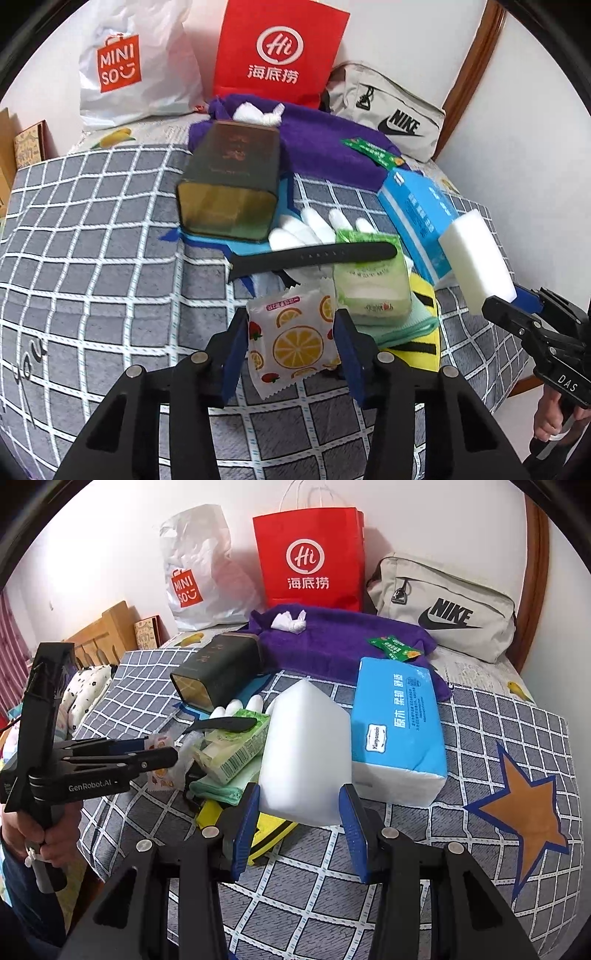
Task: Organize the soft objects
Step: 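Reach for the orange-print wipe packet with the left tool while the right tool approaches the white foam block, then carry the orange-print packet with the left tool while the right tool sets the foam block on the towel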
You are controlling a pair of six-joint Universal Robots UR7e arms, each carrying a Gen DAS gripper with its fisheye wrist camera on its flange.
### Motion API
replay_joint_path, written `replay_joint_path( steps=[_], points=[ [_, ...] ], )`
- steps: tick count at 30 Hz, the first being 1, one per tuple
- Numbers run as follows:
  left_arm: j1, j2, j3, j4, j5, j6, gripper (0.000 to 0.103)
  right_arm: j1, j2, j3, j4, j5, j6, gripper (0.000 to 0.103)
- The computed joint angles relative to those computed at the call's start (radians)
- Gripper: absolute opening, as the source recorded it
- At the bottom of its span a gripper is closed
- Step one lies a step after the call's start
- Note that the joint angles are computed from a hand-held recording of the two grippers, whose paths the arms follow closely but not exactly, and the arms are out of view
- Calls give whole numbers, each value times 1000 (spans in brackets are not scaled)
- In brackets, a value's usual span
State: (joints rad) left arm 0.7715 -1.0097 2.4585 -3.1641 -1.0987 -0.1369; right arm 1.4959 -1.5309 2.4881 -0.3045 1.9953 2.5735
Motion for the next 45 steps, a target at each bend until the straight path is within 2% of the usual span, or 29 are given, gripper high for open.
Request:
replay_joint_path(
  steps=[20, 31, 45],
  points=[
    [1, -11, -93, 23, 45, 23, 44, 52, -17, -94, 96, -4, 11, 44],
    [7, 22, -191, 53, 62, 55, 44, 35, -5, -179, 149, -27, 11, 44],
    [50, 118, -376, 130, 94, 94, 44, -14, 35, -342, 231, -36, 20, 44]
  ],
)
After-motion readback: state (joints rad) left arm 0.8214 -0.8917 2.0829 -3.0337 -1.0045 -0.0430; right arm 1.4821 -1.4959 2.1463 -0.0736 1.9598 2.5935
